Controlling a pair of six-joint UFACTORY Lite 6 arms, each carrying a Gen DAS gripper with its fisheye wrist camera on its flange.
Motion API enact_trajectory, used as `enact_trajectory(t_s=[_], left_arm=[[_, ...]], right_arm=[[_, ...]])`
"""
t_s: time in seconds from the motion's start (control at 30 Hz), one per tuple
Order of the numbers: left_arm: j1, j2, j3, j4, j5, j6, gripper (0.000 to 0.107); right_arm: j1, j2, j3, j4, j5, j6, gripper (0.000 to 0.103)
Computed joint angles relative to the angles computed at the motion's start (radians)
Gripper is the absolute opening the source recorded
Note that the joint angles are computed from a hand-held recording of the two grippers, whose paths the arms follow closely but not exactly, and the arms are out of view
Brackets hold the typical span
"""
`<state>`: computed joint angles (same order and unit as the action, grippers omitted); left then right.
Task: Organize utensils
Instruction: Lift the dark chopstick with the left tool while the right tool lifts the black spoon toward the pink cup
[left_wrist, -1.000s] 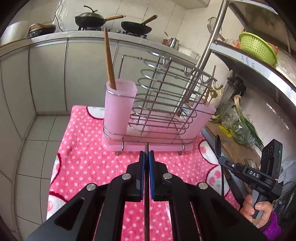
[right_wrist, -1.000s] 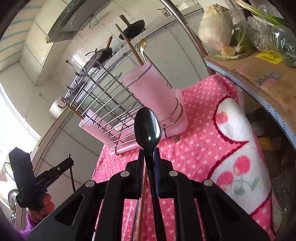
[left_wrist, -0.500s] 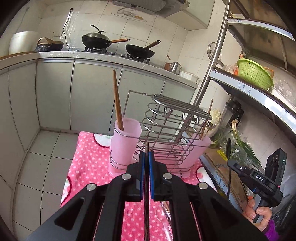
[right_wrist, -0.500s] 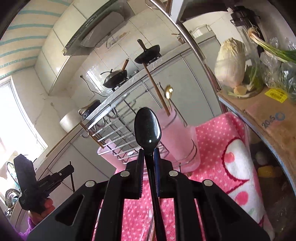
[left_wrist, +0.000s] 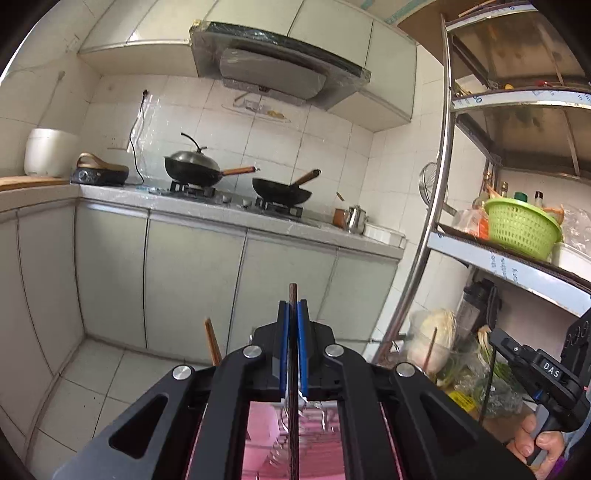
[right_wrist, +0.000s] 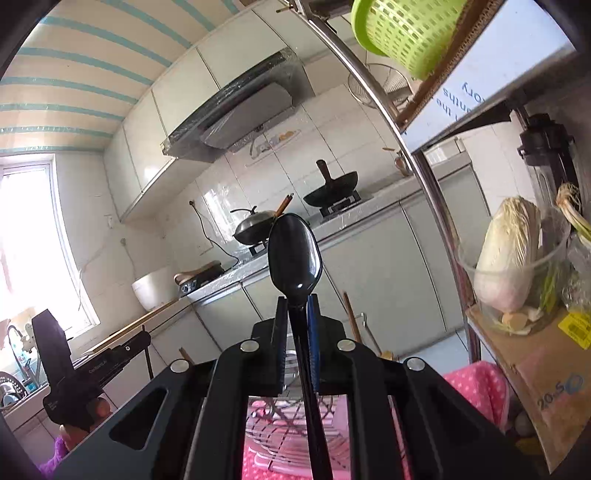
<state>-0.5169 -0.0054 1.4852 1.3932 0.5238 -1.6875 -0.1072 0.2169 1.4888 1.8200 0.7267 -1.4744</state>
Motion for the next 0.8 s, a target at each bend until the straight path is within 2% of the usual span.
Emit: enact_trajectory(t_s=[0.17, 0.33, 0.53, 0.73, 0.8], left_arm=[[0.038, 0.125, 0.104, 0.219, 0.039, -0.182, 0.004], [0.044, 0.236, 0.142, 0.357, 0.103, -0.302, 0.004], [0.04, 0.299, 0.107, 0.512, 0.189, -0.419, 0.004], [0.015, 0.319, 0.054, 0.575, 0.248, -0.472, 0.004], [0.007, 0.299, 0.009, 0.583, 0.261, -0.511, 0.004]], right_arm=[[0.015, 0.142, 0.206, 0.026, -0.031, 0.004, 0.011], [0.039, 0.282, 0.354, 0.054, -0.054, -0.01, 0.011], [0.063, 0.358, 0.404, 0.141, -0.076, -0.121, 0.011], [0.064, 0.433, 0.453, 0.163, -0.064, -0.147, 0.011], [0.064, 0.425, 0.419, 0.177, -0.047, -0.161, 0.011]])
